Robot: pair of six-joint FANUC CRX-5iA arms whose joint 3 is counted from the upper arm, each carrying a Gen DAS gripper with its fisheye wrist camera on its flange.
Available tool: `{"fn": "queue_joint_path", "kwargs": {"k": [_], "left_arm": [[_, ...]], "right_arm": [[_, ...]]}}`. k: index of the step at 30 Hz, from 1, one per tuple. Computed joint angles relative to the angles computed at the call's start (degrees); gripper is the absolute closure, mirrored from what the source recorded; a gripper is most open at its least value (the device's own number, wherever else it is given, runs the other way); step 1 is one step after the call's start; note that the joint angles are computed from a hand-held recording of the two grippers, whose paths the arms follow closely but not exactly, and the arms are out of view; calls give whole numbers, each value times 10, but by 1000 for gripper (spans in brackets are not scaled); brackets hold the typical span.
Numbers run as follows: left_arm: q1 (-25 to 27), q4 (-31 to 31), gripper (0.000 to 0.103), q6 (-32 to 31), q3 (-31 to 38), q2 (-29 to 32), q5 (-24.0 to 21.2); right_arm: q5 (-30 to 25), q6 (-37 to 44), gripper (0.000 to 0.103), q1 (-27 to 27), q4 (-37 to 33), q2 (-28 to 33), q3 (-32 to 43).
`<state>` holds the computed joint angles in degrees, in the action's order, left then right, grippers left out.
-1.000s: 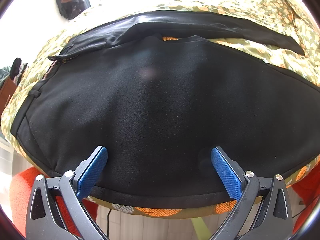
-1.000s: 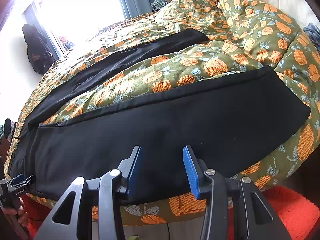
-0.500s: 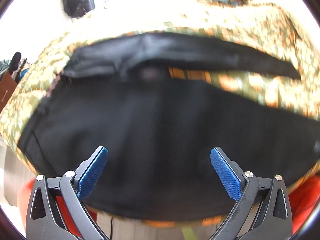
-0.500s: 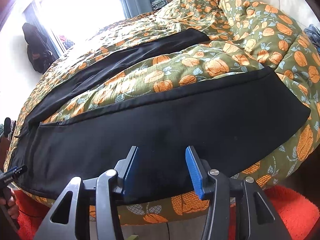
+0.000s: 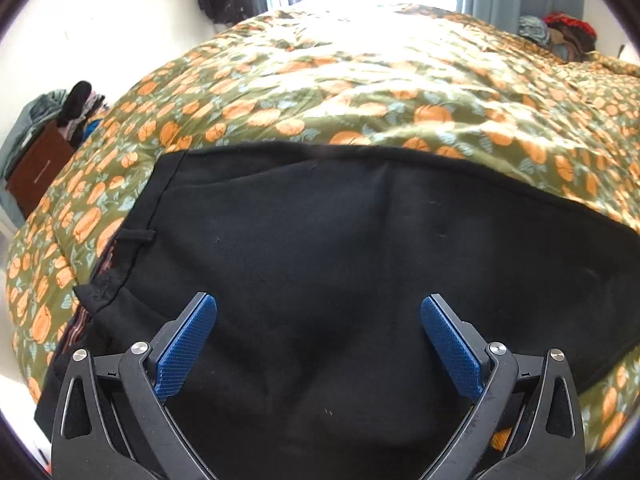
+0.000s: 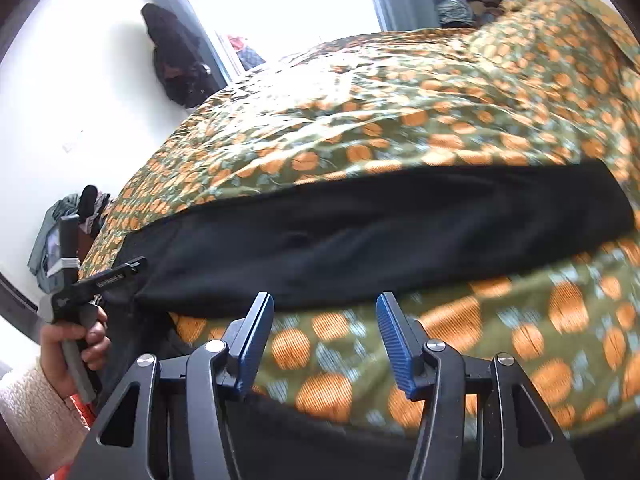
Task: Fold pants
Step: 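Grasp the trouser leg end with the right tool and lift it up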
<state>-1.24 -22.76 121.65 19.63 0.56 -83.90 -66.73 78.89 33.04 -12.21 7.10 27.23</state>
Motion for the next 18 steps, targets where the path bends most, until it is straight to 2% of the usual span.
{"fn": "queue_joint_path", "kwargs": {"k": [3, 5, 8, 11, 12, 15, 18], "left_arm": [[10, -3, 0, 16, -51, -17, 36], [-5, -27, 1, 31, -81, -38, 63], [-8, -35, 1, 38, -92, -46, 76], [-12, -39, 1, 40, -93, -44, 78], [-16, -44, 1, 43, -92, -43, 77], [-21, -53, 1, 47, -92, -41, 77], [-22, -56, 1, 48, -93, -42, 78]], "right_arm": [[-34, 53, 49, -12, -55, 83, 102], [-66, 72, 49, -22, -60, 132, 157], [-110, 85, 49, -52, -50, 185, 203], [-122, 75, 49, -88, 22, 212, 195], [-107, 73, 49, -108, 28, 206, 175], [-61, 70, 59, -176, 19, 183, 133], [-44, 19, 59, -206, 110, 175, 106]]}}
